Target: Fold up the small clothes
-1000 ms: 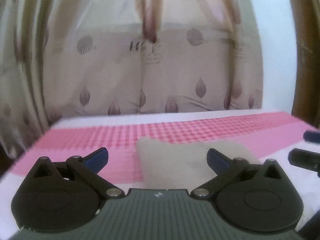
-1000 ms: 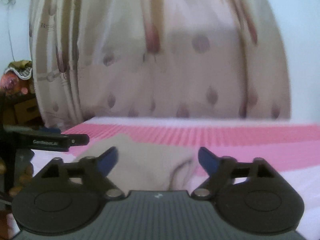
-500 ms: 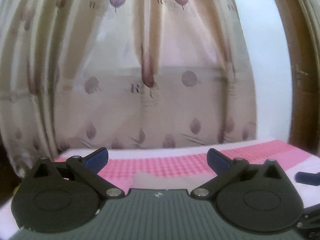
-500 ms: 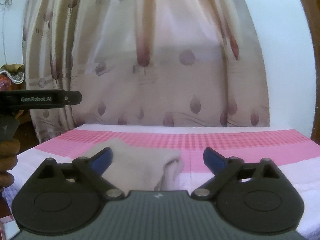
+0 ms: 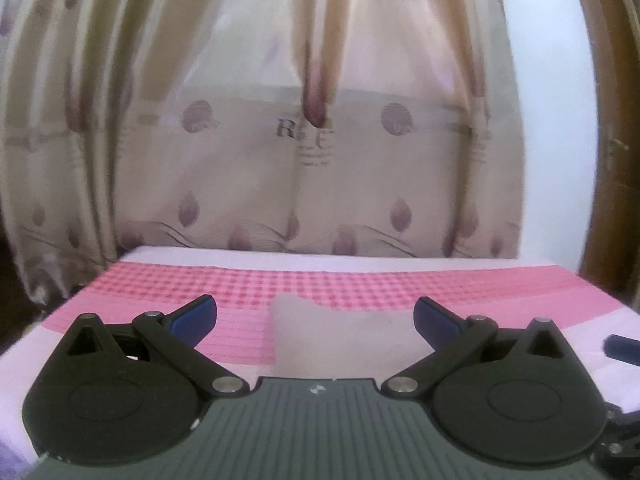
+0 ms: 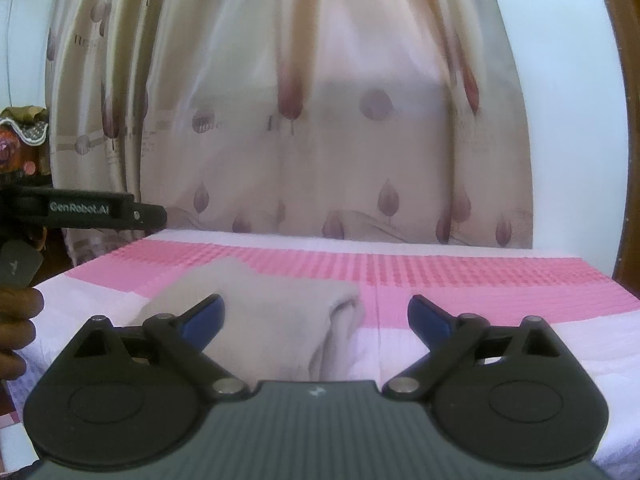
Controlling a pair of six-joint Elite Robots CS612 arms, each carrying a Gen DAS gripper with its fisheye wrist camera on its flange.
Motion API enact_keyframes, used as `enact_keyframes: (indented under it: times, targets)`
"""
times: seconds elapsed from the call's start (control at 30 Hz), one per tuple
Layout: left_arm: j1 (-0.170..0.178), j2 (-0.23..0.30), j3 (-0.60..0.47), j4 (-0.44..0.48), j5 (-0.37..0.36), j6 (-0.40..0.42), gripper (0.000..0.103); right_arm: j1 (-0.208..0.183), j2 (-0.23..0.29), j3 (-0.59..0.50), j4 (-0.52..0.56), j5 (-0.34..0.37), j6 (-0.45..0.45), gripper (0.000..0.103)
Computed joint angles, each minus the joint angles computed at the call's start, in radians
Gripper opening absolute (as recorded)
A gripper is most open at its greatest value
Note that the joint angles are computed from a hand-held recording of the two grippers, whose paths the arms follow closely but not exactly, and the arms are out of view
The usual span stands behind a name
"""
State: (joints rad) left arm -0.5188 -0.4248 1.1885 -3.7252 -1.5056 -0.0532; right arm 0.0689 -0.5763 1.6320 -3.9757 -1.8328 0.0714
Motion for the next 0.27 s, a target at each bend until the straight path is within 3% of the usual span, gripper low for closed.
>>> enact_keyframes:
  times: [0.27]
  targets:
    - [0.005, 0.002, -0.002, 0.019, -0.017, -0.018, 0.103, 0.01, 0.002, -0.006, 0.009, -0.024, -0.009, 0.099]
